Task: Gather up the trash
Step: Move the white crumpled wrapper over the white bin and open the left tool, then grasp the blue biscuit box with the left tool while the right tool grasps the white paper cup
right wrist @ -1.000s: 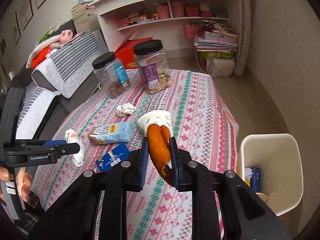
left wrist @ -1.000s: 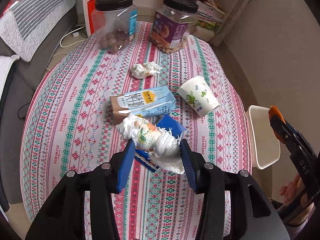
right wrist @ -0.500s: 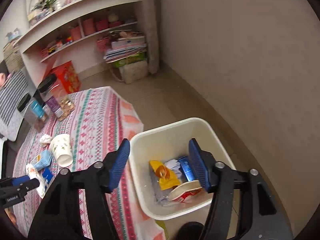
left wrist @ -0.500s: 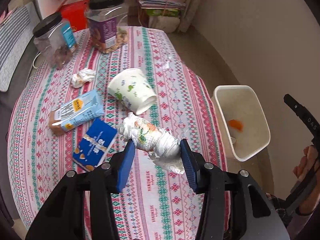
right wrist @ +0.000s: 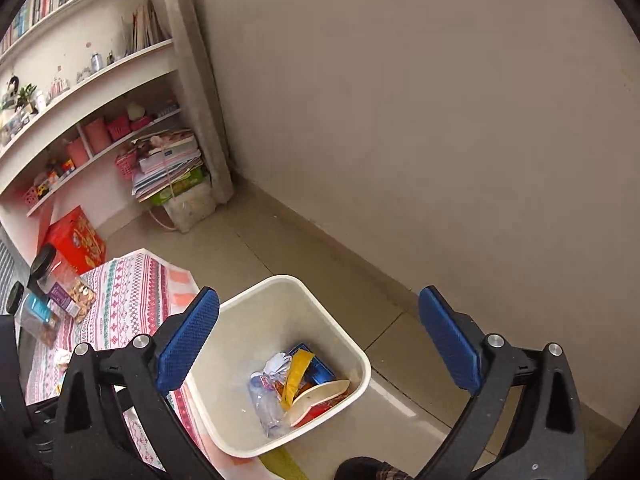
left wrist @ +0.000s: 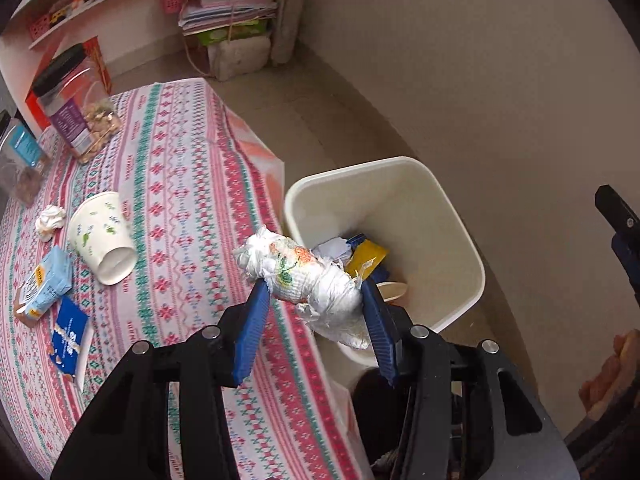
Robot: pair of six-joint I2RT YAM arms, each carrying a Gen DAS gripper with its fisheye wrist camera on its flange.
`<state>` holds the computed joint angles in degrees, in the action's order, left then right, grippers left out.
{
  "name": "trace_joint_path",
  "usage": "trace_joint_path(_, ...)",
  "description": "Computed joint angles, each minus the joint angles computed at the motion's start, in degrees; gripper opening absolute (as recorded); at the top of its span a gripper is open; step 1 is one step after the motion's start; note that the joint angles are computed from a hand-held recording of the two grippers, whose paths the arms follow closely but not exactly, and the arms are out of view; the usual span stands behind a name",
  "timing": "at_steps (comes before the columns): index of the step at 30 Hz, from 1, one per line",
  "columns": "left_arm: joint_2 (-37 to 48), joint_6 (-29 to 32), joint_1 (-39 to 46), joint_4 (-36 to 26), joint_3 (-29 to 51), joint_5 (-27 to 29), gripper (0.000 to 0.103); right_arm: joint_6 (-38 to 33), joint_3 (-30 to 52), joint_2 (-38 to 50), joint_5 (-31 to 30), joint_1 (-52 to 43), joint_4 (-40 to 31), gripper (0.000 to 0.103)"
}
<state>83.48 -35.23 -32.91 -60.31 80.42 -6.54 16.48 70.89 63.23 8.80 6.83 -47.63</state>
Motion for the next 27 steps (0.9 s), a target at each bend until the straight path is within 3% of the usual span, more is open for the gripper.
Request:
trace_joint_path(2, 2.66, -0.86, -1.58, 1.64, 1.81, 0.01, 0.049, -0.09, -0.69, -1.09, -0.31, -1.60, 0.01, 0.096)
trace_joint_path(5, 5.93, -0.93, -3.78, 3.92, 4.00, -0.30, 0.057, 0.14, -0.69, -1.56, -1.13, -3.27, -0.02, 0.096)
trace_joint_path(10, 5.96, -0.85, -6.79, 4.07, 4.61, -4.85, 0.062, 0.11, -0.76, -2.48, -1.72, -3.70, -0.32, 0.096)
trace_joint_path(14, 3.49, -0.22, -8.30, 0.93, 3.85, -13.34, 0.065, 1.35, -0.90, -2.44, 0.39, -0.36, -0.28, 0.096)
trace_joint_path(18, -0.43, 0.53, -7.85, -1.50, 1.08, -18.40, 0.069, 1.94, -0.60, -1.81, 3.79, 4.81, -0.88, 0.096)
trace_joint_path(27, -10.28, 3.61, -1.88, -4.48, -7.84, -20.63, 0.073, 4.48, 1.38, 2.99, 10.21, 19.80, -2.95, 0.096)
